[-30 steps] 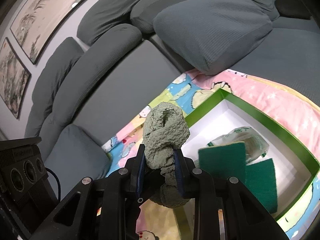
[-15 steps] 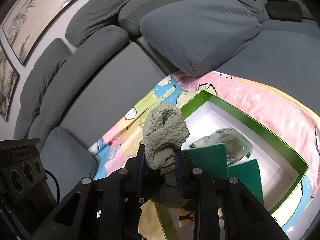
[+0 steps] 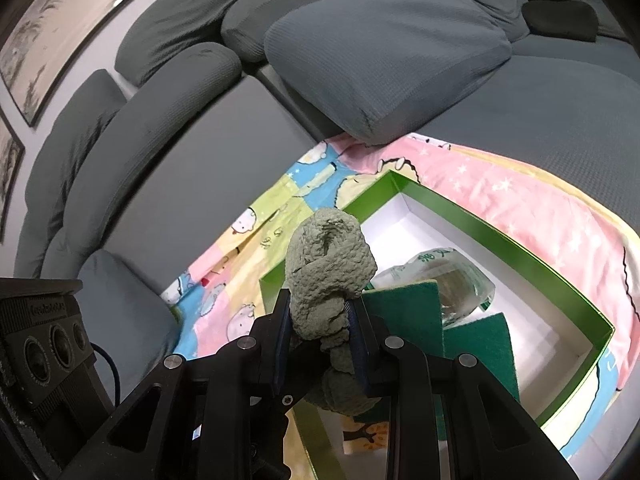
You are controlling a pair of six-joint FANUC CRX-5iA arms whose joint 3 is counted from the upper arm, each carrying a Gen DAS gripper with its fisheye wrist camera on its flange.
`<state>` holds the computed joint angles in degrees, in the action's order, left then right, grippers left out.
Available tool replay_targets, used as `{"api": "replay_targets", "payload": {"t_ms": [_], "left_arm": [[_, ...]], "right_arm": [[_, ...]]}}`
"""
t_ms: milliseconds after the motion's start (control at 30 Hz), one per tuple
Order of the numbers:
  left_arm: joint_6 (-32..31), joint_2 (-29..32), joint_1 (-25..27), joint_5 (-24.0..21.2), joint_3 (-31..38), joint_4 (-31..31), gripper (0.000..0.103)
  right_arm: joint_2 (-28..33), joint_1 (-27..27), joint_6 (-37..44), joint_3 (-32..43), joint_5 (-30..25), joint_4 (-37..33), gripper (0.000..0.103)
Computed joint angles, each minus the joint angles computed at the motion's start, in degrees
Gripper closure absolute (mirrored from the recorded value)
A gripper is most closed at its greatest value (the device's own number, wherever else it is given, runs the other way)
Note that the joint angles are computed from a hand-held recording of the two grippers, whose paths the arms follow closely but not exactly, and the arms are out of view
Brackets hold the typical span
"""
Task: Organize objects
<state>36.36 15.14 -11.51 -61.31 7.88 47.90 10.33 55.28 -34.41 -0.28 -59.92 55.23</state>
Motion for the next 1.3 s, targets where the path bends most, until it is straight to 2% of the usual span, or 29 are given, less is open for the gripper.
{"api": "replay_targets", "payload": {"t_ms": [333,700,933,1033,1167,1300], "left_arm": [[4.5,1.8,0.1,-2.2,1.9,-2.1,0.085],[7.1,1.9,0.0,-2.6,2.0,-3.3,0.084],[7.7,2.0,0.2,-2.3,2.5,-4.2,0.082],[7.5,1.8,0.3,-1.9,2.2,-4.0,0.081],[8.2,1.4,0.6,-1.2,2.3,-4.9,0.076],[8.0,1.0,0.9,-0.6,1.7,-4.7,0.074]], "right_arm": [[0.6,-0.7,0.3,0.7,0.4,-3.4,0.073],[1.1,-1.1,0.8,1.3,0.3,-5.7,0.073],[1.7,-0.6,1.3,2.7,-3.6,-7.3,0.073],[1.4,-0.6,0.4,2.3,-3.5,-6.8,0.073],[2.8,-0.3,1.6,4.8,-8.0,-8.6,0.074],[1.8,-0.2,-0.6,3.1,-7.1,-7.6,0.074]]}}
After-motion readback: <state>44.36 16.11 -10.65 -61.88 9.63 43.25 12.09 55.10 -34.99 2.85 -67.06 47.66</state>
